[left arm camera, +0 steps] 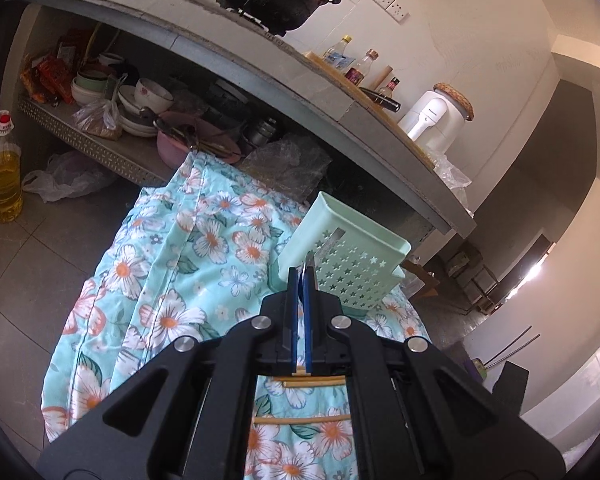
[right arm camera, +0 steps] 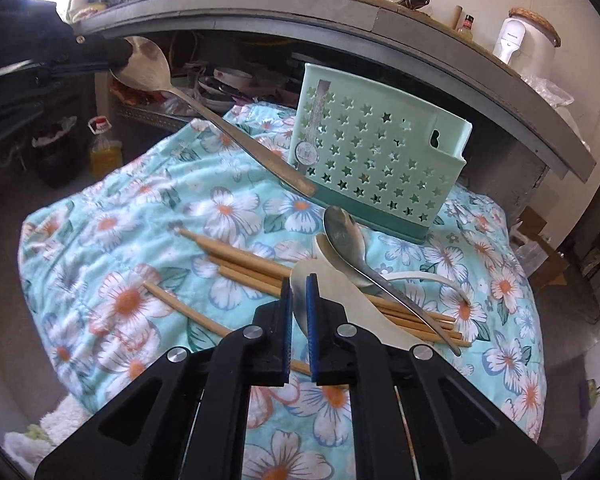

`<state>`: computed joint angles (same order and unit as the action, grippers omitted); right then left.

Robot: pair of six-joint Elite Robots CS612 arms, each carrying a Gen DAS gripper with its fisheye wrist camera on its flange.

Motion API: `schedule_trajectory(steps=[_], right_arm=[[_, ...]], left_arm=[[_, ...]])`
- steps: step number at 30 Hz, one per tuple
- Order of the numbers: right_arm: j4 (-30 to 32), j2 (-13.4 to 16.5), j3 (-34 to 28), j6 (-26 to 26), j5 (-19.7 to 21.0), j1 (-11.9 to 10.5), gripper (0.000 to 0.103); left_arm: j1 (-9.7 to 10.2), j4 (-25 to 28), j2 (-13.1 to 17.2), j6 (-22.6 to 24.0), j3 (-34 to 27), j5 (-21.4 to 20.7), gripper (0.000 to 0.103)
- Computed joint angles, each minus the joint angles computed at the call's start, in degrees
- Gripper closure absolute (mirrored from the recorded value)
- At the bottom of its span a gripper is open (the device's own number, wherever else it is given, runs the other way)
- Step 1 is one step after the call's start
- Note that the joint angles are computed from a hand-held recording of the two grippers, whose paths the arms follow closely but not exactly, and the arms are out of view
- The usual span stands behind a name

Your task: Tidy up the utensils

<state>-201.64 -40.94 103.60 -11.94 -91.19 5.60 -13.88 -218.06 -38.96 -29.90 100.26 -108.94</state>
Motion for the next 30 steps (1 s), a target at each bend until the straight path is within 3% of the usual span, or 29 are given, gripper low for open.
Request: schedule_trajectory(steps=[4,11,22,26,30], right_arm=[[-1.3,-2.51,1.78,2.31,8.09,-2.16,0.099],[-2.83,-4.78,2.6,8.25,18.0,-5.96,0.101],[-8.86,-5.8,3.04,15.54,27.82,-10.55,0.101],[-9.03,-5.75,2.95,16.82,30.08,-11.44,0.101],[-10.07,-5.6,3.05,18.74,33.18,-12.61,0.101]], left_arm=[[-0.56,-1.94,-0.37,2.25,-1.94,1.53,0.102],[-2.1,-3.86,-0.93,8.67,-6.47,5.95,0.103],[-6.65,0.04,-0.11,29.99,-12.32,21.3,0.103],[-7.69,3.68,1.09,34.67,-14.62,24.36,0.103],[-7.65,10.41,2.39,34.06,-17.2,24.41,0.102]])
